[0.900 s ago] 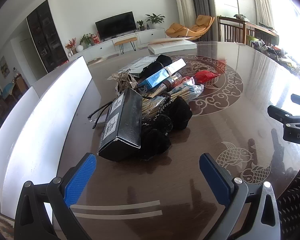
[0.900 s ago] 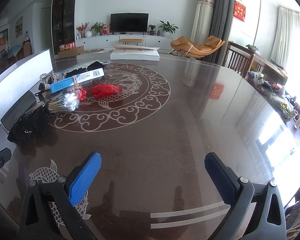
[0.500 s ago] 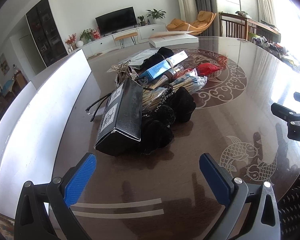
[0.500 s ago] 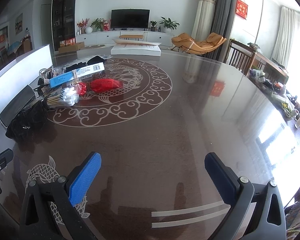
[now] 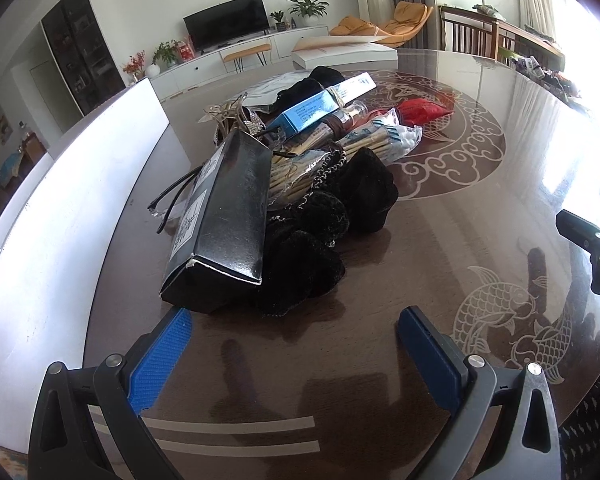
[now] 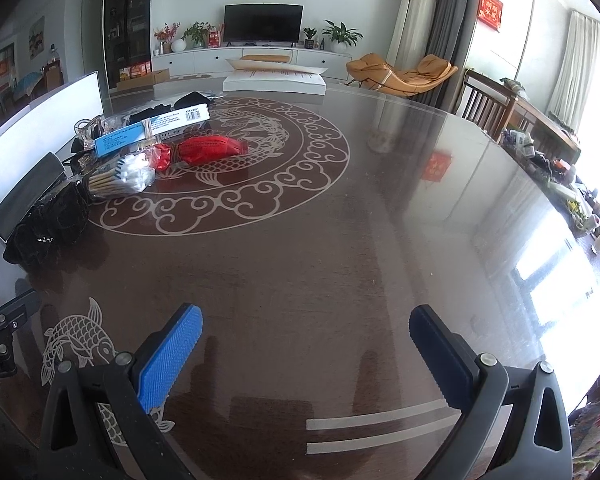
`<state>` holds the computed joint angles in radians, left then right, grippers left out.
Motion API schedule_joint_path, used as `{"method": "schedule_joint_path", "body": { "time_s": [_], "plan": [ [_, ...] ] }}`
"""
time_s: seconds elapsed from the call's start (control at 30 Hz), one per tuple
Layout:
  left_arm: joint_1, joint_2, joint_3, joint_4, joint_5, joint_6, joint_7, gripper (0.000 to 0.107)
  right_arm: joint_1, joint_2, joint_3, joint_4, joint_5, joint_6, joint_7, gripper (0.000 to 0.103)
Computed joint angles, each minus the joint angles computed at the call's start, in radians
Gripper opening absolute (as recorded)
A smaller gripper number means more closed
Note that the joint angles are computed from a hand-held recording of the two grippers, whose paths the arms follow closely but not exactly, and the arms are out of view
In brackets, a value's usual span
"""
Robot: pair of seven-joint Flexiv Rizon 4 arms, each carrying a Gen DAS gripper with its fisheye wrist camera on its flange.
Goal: Organize objects
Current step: 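Move both tools toward the pile of items on the table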
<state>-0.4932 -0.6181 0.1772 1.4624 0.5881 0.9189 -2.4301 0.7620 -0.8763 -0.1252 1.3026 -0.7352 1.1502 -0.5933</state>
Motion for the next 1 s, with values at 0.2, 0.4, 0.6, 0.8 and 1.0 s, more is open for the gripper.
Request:
{"method": "schedule_joint_path", "body": {
  "time_s": [0.2,0.4,0.6,0.8,1.0],
  "plan": [
    [0.016,-0.028,-0.005,-0.04,-0.024,-0.007,0.009,0.103,-0.016,-0.009,0.03,-0.016,0.038,-0.025,-0.026,0.103],
    [0.035,-0.063,-0.009,-0.088,-0.055,-0.01,0.066,0.103,-0.024,-0.02,0.051,-0.035,0.079,-0.052,-0.052,0.103],
    [0.067,-0.101,-0.014,-0.128,-0.114,0.021,0.113,0.103,-0.027,-0.027,0.058,-0.039,0.105,-0.044,-0.056,0.103],
    [0.094,-0.142,-0.015,-0.163,-0.203,0.046,0.12,0.103,-0.033,-0.03,0.063,-0.036,0.144,-0.019,-0.046,0.103],
    [0.106,-0.155,-0.014,-0.16,-0.255,0.081,0.138,0.103,-0.02,-0.026,0.039,-0.018,0.13,0.008,-0.021,0.103]
  ]
}}
